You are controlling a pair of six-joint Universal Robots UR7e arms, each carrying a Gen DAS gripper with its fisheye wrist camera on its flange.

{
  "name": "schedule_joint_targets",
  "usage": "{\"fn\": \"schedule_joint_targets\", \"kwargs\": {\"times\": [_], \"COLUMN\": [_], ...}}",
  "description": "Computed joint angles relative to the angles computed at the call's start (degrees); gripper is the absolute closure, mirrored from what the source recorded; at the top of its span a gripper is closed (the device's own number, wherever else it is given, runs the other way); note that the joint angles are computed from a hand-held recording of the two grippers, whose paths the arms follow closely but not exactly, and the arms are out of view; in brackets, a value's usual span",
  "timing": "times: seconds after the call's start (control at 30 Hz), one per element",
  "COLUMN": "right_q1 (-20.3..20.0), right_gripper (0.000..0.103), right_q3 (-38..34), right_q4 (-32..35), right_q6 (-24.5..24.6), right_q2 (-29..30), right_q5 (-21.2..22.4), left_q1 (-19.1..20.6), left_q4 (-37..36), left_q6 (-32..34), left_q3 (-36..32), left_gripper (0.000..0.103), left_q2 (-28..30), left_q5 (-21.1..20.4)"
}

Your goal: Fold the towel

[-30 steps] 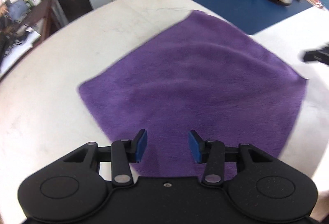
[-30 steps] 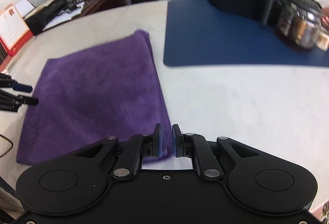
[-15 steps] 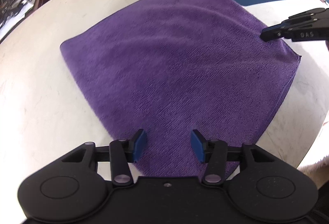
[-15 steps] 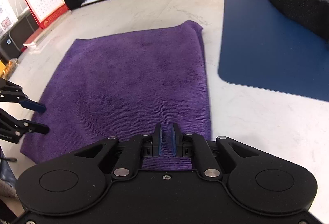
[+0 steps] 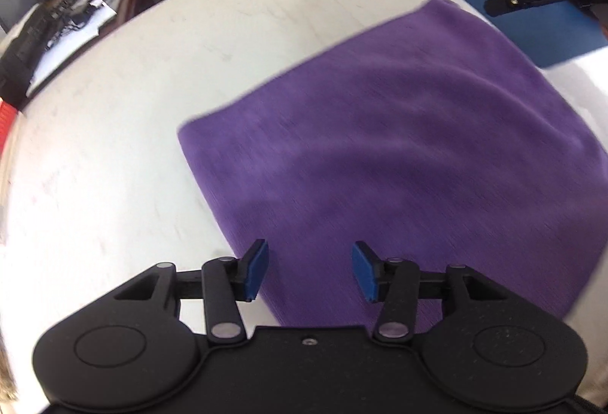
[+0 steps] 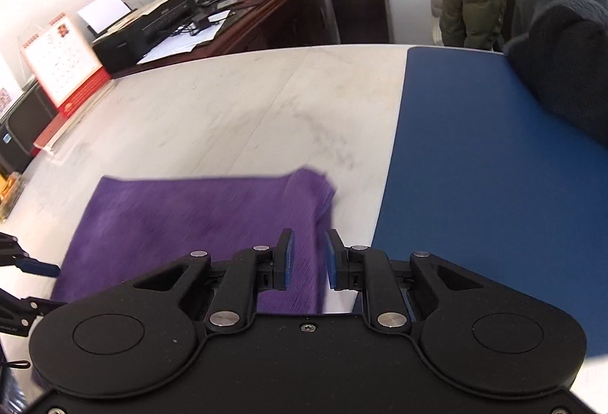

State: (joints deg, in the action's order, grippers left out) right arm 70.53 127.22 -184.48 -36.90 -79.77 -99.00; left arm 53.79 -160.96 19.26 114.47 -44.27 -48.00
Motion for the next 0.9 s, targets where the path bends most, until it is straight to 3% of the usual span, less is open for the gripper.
{"fn": "schedule_joint_targets", "kwargs": {"times": [0.23,0.57,0.9], "right_q1": [0.49,1.99,4.99], "right_gripper": [0.087,0.086,0.085], "right_q3": [-4.27,-6.51,-8.72], "right_q4": [3.85,5.26,0.75], "right_q6": [-2.71,-7.29,-18.43], "right_q2": [3.01,6.14,10.06], "right_q5": [-1.27,-4.09,-9.80], "left_q1": [0.82,1.33,1.11], "left_q4": [-1.09,2.99,3.03], "left_q6": [2.79,2.37,3.12], "left_q3": [-2.52,-3.36,-2.30], "left_gripper": [0.055,0.052,0.050], "left_q2": [1.73,0.68,-0.06], "left_q5": [0.78,0.42,-0.47]}}
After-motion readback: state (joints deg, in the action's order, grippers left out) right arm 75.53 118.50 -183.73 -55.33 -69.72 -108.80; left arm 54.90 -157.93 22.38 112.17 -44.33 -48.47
